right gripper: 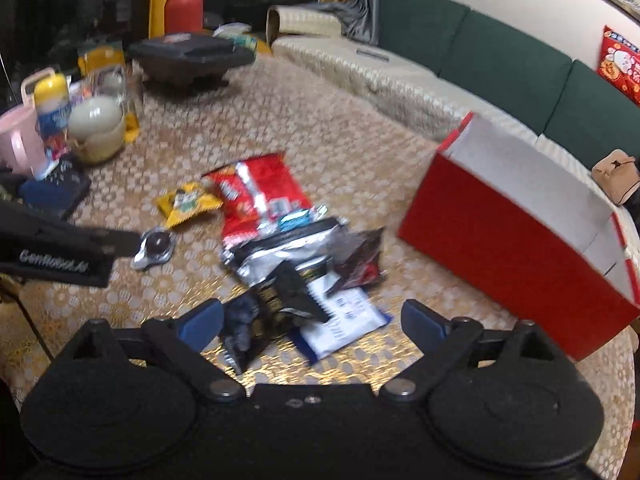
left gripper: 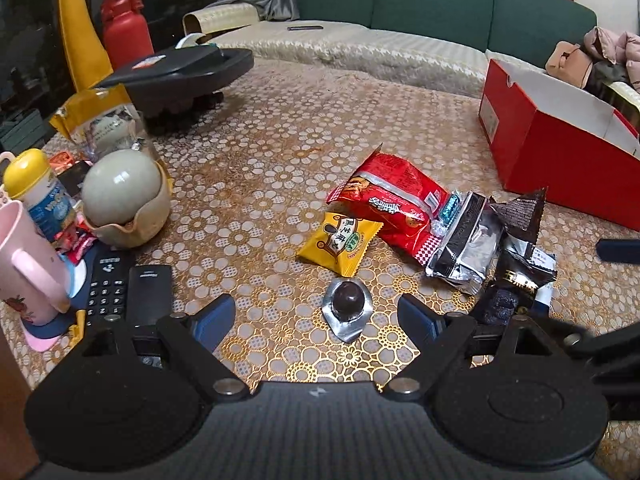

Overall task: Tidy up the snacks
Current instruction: 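Grasp the chocolate ball with the left gripper while the right gripper grasps the black packet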

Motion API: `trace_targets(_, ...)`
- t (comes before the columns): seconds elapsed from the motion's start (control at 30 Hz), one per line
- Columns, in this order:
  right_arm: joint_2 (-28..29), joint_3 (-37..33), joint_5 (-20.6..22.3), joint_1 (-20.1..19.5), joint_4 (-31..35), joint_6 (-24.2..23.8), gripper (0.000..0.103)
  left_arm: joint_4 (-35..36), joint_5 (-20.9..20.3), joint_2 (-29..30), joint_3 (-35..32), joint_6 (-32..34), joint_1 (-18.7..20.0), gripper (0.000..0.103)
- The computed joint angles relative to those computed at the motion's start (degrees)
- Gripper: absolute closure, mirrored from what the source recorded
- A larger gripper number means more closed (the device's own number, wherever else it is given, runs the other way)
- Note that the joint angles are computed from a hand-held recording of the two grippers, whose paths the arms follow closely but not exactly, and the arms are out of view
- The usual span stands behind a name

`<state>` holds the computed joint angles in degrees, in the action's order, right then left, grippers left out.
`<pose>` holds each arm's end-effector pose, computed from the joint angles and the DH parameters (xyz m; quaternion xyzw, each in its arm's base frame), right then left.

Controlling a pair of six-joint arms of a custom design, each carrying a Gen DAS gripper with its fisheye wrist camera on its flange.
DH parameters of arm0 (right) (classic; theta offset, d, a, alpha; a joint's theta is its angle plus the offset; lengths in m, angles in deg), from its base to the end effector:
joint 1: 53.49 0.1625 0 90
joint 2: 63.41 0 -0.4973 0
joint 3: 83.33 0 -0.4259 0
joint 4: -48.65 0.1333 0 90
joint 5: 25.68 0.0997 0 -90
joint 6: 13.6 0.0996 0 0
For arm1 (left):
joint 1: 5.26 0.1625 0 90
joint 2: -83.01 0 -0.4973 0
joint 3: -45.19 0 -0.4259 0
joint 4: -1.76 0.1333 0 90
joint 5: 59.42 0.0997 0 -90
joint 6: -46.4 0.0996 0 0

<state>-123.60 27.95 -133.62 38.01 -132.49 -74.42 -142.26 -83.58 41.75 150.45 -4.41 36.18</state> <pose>0.1197 -0.6491 0.2542 0.4345 -0.8218 0.2214 0.2947 -0.3402 -0.5993 0.0502 0.0308 0.8370 -0.3656 0.4060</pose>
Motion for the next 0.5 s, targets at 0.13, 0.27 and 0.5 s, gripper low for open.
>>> trace_targets(0.13, 2.0, -0.6, -2.3, 0.9, -0.4, 1.9, 0.013, -3.2, -1.5, 0.7, -0.7, 3.8, 1.1, 0.015)
trace_targets(0.27, 4.5, -0.8, -5.5, 1.8, -4.6, 2.2, 0.018, -4.9, -2.5, 1.3, -1.5, 6.7, 2.1, 0.018)
trace_targets(0.5, 8.1, -3.6, -13.3, 4.4, -4.3, 8.1, 0.023, -4.6, -7.0, 1.4, -3.2, 7.8, 4.2, 0.043)
